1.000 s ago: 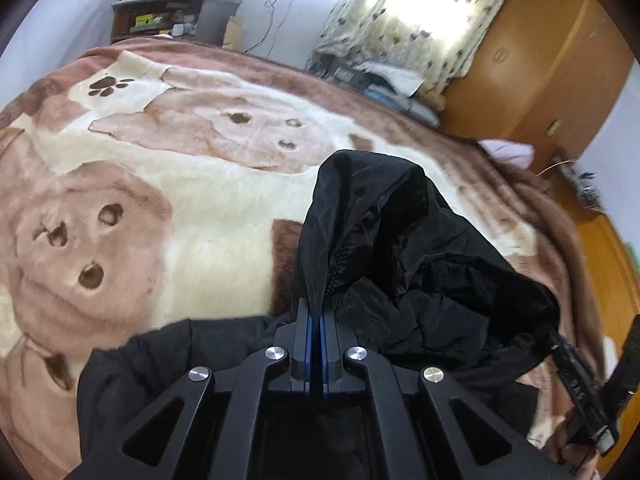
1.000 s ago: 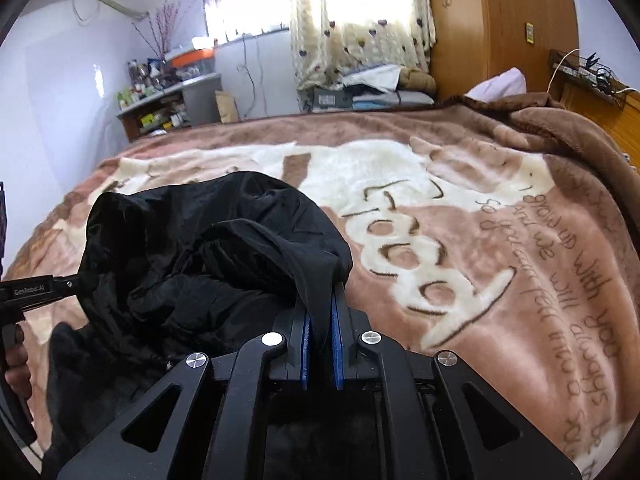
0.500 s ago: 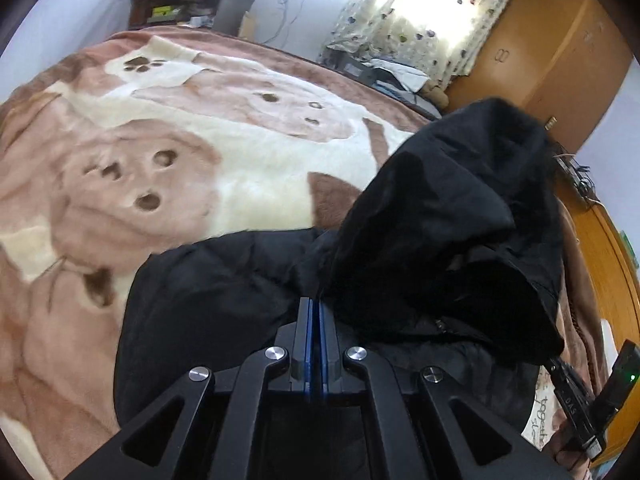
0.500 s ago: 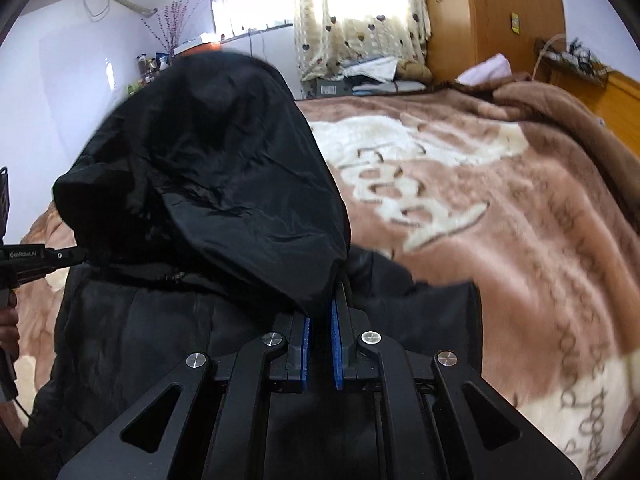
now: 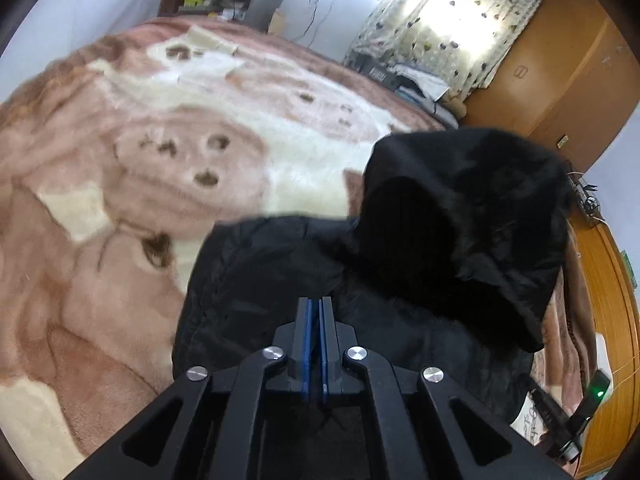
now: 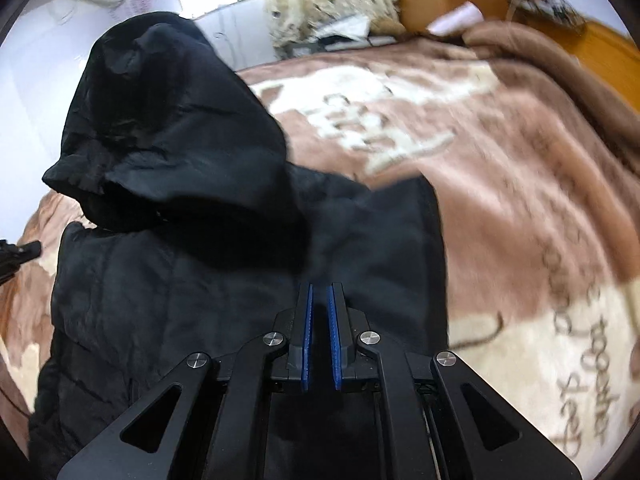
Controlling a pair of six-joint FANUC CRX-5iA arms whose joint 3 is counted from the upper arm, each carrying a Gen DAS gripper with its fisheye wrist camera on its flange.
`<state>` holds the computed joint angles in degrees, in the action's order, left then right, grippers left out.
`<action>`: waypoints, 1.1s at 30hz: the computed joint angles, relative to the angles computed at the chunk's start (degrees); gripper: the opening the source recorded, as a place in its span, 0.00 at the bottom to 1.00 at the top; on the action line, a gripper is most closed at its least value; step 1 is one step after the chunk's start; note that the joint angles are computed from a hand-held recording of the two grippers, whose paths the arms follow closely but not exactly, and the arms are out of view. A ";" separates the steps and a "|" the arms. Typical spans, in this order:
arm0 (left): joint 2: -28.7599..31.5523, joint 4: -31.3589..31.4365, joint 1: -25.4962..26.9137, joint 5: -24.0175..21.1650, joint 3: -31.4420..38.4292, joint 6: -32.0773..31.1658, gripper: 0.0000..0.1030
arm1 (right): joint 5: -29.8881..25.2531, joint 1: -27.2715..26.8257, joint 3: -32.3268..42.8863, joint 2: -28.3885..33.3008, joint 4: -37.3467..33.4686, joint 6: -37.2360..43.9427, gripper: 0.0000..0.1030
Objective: Fold large clothes
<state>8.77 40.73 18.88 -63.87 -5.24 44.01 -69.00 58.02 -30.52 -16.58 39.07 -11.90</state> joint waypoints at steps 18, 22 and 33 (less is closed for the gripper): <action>15.55 -8.62 -12.80 0.86 22.74 12.68 0.68 | 12.13 -17.56 8.46 6.35 8.88 5.67 0.54; 19.76 -10.98 -15.31 1.34 27.89 15.16 0.69 | 16.94 -23.73 12.08 9.91 0.63 8.85 0.65; 27.02 -15.42 -19.08 -4.24 36.24 21.70 0.07 | 24.52 -27.79 14.40 13.42 -12.05 14.22 0.25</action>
